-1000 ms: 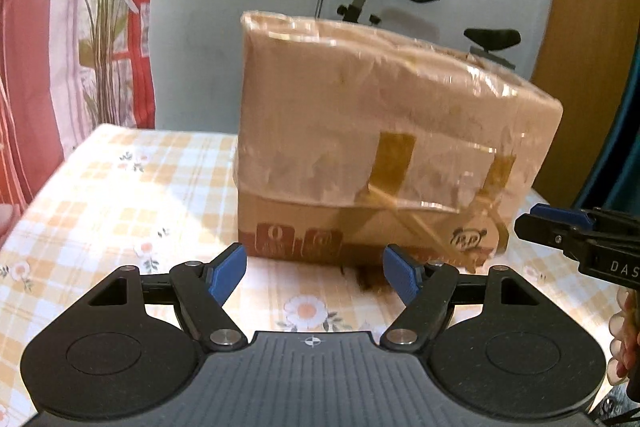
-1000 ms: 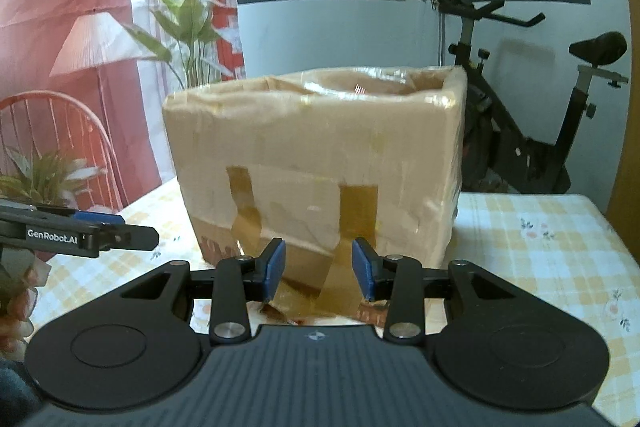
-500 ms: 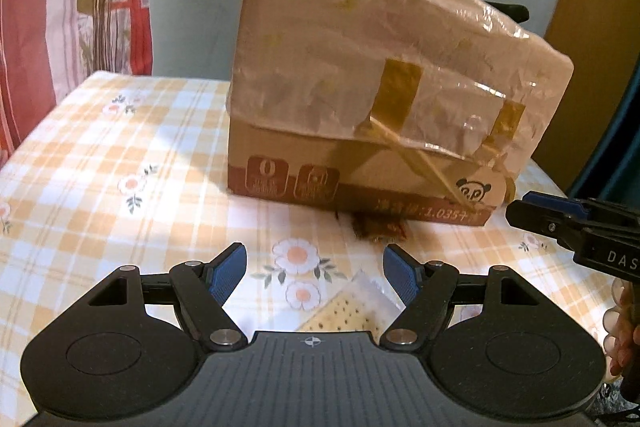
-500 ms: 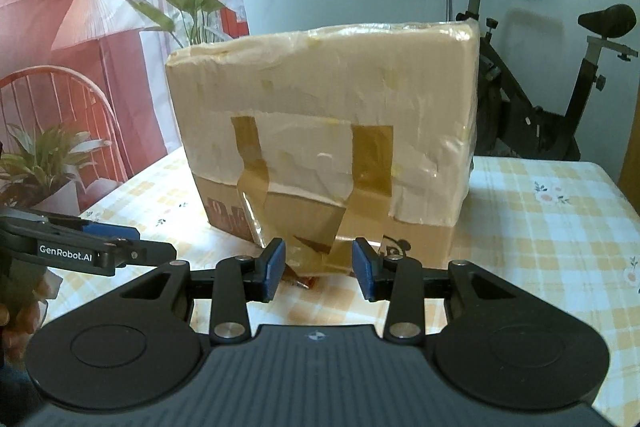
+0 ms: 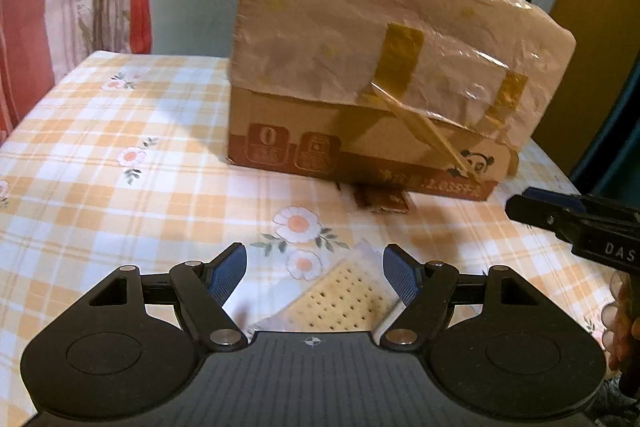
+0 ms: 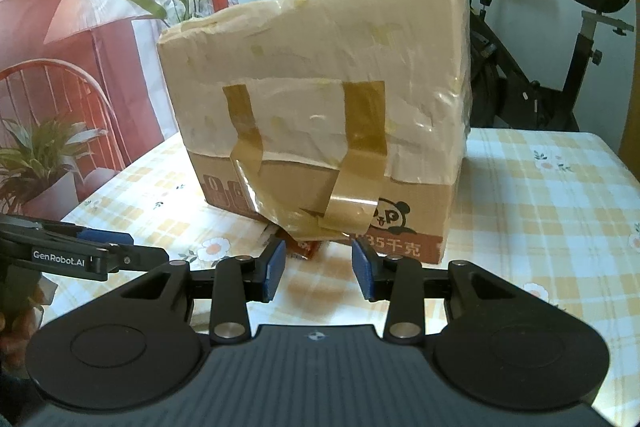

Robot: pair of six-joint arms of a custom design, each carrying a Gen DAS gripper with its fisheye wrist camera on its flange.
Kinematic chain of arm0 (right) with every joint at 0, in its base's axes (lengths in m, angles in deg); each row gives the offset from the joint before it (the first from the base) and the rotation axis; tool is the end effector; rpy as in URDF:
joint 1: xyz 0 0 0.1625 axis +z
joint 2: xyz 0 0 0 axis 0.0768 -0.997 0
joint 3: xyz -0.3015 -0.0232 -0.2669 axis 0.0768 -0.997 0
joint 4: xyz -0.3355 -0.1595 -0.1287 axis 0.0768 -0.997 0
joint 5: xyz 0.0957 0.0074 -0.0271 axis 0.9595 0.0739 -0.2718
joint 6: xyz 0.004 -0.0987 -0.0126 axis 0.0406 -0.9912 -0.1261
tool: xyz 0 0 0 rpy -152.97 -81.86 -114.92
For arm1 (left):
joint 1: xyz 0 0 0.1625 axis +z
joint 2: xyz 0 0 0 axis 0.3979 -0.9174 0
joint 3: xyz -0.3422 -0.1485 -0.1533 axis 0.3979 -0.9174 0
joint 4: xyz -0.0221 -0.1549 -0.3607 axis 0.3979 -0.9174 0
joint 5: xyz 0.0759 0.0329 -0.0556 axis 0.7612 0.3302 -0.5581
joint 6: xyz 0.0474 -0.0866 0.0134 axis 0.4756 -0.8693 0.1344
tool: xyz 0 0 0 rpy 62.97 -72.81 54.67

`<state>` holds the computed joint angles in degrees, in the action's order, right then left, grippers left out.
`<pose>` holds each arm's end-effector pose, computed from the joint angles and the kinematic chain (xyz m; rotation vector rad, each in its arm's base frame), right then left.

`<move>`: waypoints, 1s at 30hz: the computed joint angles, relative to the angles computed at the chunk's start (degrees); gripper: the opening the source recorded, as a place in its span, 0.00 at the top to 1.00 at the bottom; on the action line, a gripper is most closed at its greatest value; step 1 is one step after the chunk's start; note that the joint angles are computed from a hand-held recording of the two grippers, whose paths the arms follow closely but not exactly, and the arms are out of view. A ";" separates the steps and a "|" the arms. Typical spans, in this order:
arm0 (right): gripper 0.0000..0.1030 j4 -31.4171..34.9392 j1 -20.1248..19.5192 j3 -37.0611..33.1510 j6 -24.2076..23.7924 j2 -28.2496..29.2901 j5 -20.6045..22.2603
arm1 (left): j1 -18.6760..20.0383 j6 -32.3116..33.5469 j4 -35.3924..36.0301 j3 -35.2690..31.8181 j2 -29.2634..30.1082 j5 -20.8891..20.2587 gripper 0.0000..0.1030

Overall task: Organize snacks
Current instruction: 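Lower both grippers back to the pile, left gripper toward the cracker packet, then grasp the white cracker packet with the left gripper while the right approaches the red candy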

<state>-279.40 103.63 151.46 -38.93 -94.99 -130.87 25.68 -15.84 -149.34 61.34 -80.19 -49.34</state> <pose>0.2130 -0.4005 0.1688 0.3642 -2.2702 1.2674 -0.2088 -0.5243 0.1477 0.8574 2.5164 -0.7323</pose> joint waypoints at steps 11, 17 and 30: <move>0.61 1.37 -0.28 0.13 0.79 -0.20 -0.13 | -0.27 8.57 4.69 -0.29 2.37 -0.38 0.25; 0.61 3.43 -0.18 -0.19 1.60 -0.23 -1.23 | 0.35 8.71 3.10 -0.58 3.34 3.93 0.42; 0.37 13.51 -0.88 -10.15 3.76 5.40 -1.14 | 4.20 -0.51 -1.87 -0.27 -0.06 8.42 0.47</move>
<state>-265.89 102.76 141.31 -35.17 -89.59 -132.01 29.87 -16.35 -151.20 61.07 -80.25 -40.92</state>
